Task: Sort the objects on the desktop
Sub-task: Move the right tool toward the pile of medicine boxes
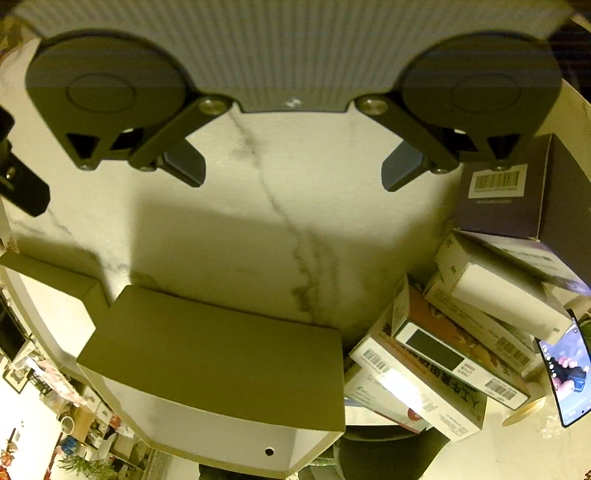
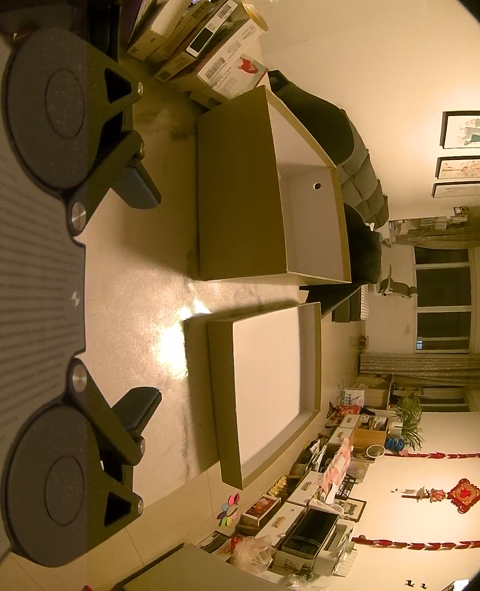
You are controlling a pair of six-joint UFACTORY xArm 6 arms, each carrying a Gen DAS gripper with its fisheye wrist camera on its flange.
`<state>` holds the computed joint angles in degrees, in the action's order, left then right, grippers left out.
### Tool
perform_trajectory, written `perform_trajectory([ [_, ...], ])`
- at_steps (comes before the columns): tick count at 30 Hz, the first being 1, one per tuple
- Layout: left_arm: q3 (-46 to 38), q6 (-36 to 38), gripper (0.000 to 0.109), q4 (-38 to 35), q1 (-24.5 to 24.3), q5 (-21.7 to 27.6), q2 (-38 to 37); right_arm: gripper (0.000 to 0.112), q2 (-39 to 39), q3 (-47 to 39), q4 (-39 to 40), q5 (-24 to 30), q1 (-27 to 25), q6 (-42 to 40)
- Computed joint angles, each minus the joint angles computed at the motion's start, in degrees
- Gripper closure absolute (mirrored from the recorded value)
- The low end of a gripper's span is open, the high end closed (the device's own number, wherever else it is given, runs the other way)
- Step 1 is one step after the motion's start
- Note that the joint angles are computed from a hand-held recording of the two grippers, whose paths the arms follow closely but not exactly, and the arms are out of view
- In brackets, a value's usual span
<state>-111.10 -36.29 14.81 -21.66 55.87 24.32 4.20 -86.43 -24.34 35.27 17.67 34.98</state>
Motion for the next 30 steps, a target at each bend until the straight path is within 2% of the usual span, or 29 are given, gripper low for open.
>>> perform_trajectory([
  [8,0.16,-1.98,0.006,4.00,-0.64,0.67,-0.53,0.010,-0.11,-0.03,0.62,0.05,-0.05,-0.62],
  [19,1.63,-3.23,0.006,5.77,-0.84,0.20,-1.70,0.010,0.58,-0.38,0.59,-0.23,0.22,-0.88],
  [25,4.49,-4.40,0.006,5.63,-0.12,-2.07,-3.59,0.010,1.17,-1.22,0.30,-0.38,0.53,-0.69],
  [30,9.01,-6.84,0.006,7.00,0.74,-5.32,-6.69,0.010,1.13,-0.54,-0.81,-2.88,0.42,0.80],
])
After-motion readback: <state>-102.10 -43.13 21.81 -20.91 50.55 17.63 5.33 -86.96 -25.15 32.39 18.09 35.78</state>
